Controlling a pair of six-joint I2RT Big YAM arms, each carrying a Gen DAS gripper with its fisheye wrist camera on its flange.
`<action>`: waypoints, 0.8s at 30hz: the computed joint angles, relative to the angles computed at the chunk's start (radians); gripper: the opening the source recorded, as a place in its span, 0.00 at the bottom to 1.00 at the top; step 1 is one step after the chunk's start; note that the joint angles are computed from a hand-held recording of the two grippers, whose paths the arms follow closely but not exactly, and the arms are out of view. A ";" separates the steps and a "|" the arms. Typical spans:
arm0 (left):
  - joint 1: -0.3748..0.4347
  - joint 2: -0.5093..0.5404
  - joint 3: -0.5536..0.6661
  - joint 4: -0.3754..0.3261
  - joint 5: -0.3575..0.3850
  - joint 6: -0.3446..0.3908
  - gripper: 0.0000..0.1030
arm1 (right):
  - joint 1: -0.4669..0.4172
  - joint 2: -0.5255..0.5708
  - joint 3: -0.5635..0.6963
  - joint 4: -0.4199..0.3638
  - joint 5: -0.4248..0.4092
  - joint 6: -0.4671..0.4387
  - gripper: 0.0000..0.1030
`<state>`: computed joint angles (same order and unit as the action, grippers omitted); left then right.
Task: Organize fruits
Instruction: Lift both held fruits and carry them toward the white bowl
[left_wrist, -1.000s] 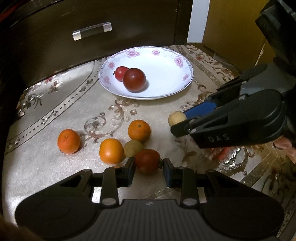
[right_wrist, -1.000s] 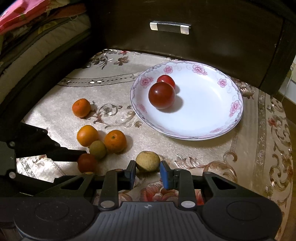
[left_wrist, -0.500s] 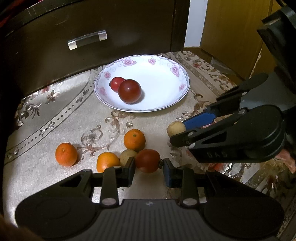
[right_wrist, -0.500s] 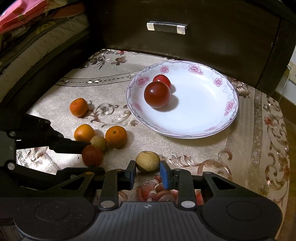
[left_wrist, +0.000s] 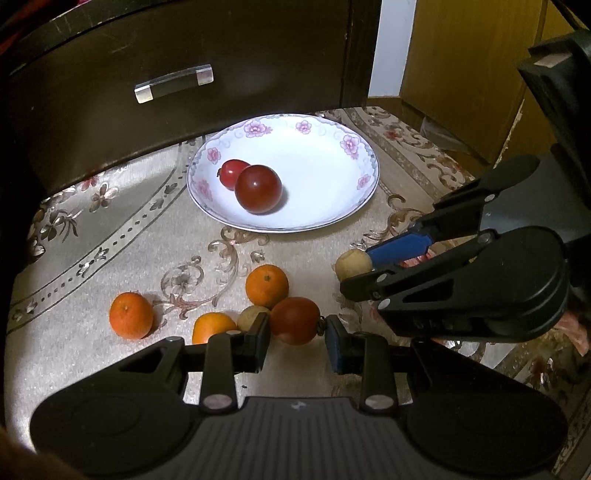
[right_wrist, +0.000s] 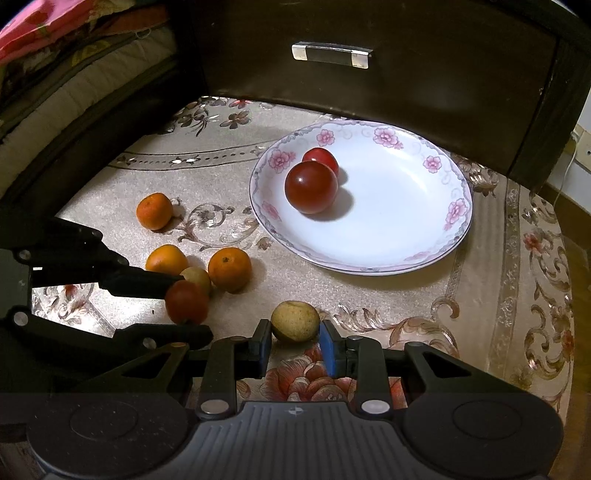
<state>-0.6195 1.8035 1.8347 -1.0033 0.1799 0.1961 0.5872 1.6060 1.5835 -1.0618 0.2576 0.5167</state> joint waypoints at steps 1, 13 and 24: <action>0.000 -0.001 -0.002 0.002 0.000 0.000 0.37 | 0.001 0.000 0.000 0.000 0.002 0.000 0.24; -0.001 0.001 0.000 0.008 -0.001 0.000 0.37 | 0.001 -0.003 0.001 -0.007 0.017 0.002 0.24; -0.003 0.006 0.014 0.009 -0.003 -0.002 0.36 | 0.001 -0.003 0.000 -0.009 0.027 0.004 0.24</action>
